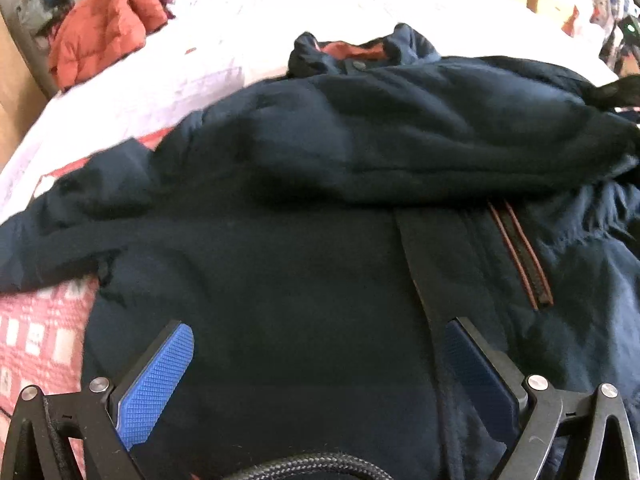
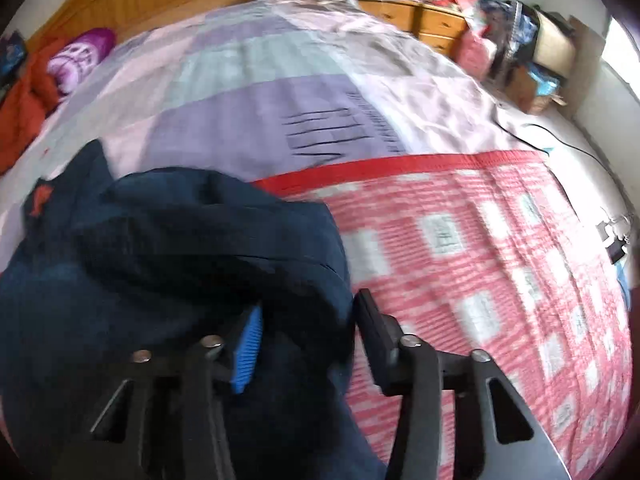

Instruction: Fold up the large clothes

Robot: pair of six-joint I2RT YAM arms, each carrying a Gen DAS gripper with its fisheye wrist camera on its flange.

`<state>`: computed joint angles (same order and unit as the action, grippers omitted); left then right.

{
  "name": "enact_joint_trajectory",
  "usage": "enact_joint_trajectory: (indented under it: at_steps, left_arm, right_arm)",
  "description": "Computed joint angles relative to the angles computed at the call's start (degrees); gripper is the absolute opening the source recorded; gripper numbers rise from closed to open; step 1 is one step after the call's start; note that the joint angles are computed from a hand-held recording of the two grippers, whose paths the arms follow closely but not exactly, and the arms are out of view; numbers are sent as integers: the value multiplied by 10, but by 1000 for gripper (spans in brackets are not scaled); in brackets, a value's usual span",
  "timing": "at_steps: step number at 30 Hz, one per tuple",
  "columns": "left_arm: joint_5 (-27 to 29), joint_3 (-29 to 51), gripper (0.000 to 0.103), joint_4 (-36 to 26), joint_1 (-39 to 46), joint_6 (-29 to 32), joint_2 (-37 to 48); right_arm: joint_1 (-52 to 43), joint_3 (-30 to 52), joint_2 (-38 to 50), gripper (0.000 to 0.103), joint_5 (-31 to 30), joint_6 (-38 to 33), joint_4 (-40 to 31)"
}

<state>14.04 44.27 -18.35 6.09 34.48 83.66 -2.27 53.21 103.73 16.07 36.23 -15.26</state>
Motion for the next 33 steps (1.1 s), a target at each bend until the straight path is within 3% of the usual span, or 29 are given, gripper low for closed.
enact_joint_trajectory:
  at_steps: [1, 3, 7, 8, 10, 15, 17, 18, 19, 20, 22, 25, 28, 33]
  left_arm:
    - [-2, 7, 103, 7, -1, -2, 10]
    - [-7, 39, 103, 15, -11, -15, 44]
    - [-32, 108, 103, 66, -46, -56, 104]
    - [-49, 129, 103, 80, -56, -71, 125]
    - [-67, 188, 103, 78, -66, -103, 178]
    - [-101, 332, 103, 81, -95, -135, 322]
    - [-146, 368, 103, 92, -108, -111, 379]
    - [-149, 394, 103, 70, -107, -98, 414]
    - [-127, 423, 103, 25, -98, -108, 442]
    - [-100, 426, 103, 6, -85, -135, 448]
    - [-69, 398, 103, 9, -65, -165, 431]
    - [-59, 326, 103, 51, -54, -153, 386]
    - [-31, 282, 103, 58, -33, -137, 334]
    - [19, 190, 103, 80, 21, -99, 230]
  right_arm:
    - [-12, -18, -12, 46, -26, -19, 22]
    - [12, -32, -38, 46, -3, -59, 29]
    - [102, -60, -129, 48, 106, -42, 48]
    - [128, -64, -146, 58, 112, -32, 62]
    - [189, -43, -136, 79, 127, -37, 66]
    - [254, 39, -17, 82, 161, -102, 45]
    - [225, 53, 30, 82, 131, -89, 4]
    - [190, 42, 54, 83, 58, -94, 11]
    - [171, 2, 58, 83, 20, -108, 72]
    - [177, -35, 48, 83, 38, -129, 119]
    - [193, -49, 42, 83, 68, -163, 123]
    - [189, -68, 25, 83, 70, -167, 132]
    - [229, -92, -22, 83, 111, -164, 142]
    - [295, -142, -87, 91, 161, -120, 131]
